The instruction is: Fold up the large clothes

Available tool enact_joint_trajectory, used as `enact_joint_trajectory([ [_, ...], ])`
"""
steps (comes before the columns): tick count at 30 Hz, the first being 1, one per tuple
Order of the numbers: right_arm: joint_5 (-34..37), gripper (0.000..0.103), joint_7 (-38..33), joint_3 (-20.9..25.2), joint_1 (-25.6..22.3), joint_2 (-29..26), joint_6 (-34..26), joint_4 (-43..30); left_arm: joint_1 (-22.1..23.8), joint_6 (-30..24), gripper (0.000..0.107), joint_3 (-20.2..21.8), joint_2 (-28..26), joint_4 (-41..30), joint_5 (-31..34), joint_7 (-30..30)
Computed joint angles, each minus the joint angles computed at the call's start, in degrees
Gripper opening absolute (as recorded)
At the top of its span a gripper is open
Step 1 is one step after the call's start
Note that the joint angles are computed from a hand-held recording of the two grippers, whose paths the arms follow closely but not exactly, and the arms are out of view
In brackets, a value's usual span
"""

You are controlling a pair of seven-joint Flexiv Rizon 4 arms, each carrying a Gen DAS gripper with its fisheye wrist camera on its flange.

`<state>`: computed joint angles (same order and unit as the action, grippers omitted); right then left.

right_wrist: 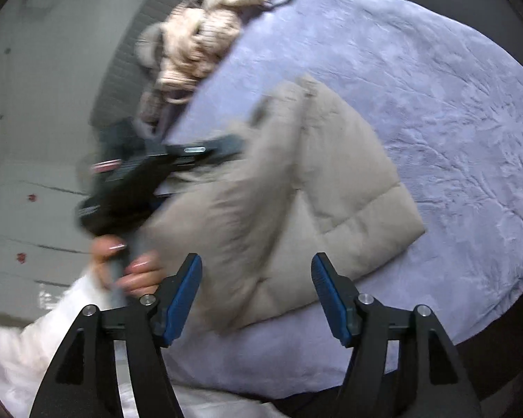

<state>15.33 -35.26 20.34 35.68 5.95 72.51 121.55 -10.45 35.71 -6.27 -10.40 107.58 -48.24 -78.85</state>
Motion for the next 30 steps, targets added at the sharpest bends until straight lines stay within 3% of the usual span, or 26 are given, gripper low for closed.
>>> enact_joint_trajectory([
  [1,0.89,0.083,-1.61,-0.01,0.7,-0.16,0.05,-1.04,0.03,0.39,0.084,0.32,0.52,0.95,0.52,0.64],
  [4,2.3,0.084,-6.22,-0.01,0.53,-2.22,-2.62,-4.43,-0.43,2.48,0.084,0.7,1.2,0.35,4.78,0.31],
  [7,-8.98,0.081,-0.11,-1.19,0.6,-7.41,-9.81,-8.38,0.42,6.72,0.084,3.12,6.99,5.43,7.23,4.74],
  [10,-20.16,0.024,5.49,-1.98,0.49,-9.88,-14.72,-9.71,1.13,15.21,0.084,5.06,10.68,7.78,15.2,1.65],
  [11,-22.53,0.018,6.58,-2.03,0.53,-10.11,-16.97,-10.28,1.92,16.8,0.084,5.77,11.16,8.24,18.7,-0.51],
  [15,-29.35,0.014,8.92,-2.09,0.18,-9.93,-19.25,-9.64,5.8,16.78,0.084,7.76,9.57,8.42,30.99,-9.22],
  [17,-31.94,0.014,9.38,-2.2,-0.27,-9.19,-20.59,-8.96,6.34,18.17,0.084,7.53,8.39,9.9,26.86,-8.15],
  [25,-31.42,0.014,12.36,-2.16,-3.16,-5.73,-24.4,-5.02,2.34,22.25,0.084,3.03,1.27,3.14,33.69,-10.03],
  [30,-27.05,0.014,11.38,-2.63,-5.49,-4.73,-23.08,-1.27,-0.15,20.43,0.084,2.04,-3.2,-2.02,35.52,-11.54],
])
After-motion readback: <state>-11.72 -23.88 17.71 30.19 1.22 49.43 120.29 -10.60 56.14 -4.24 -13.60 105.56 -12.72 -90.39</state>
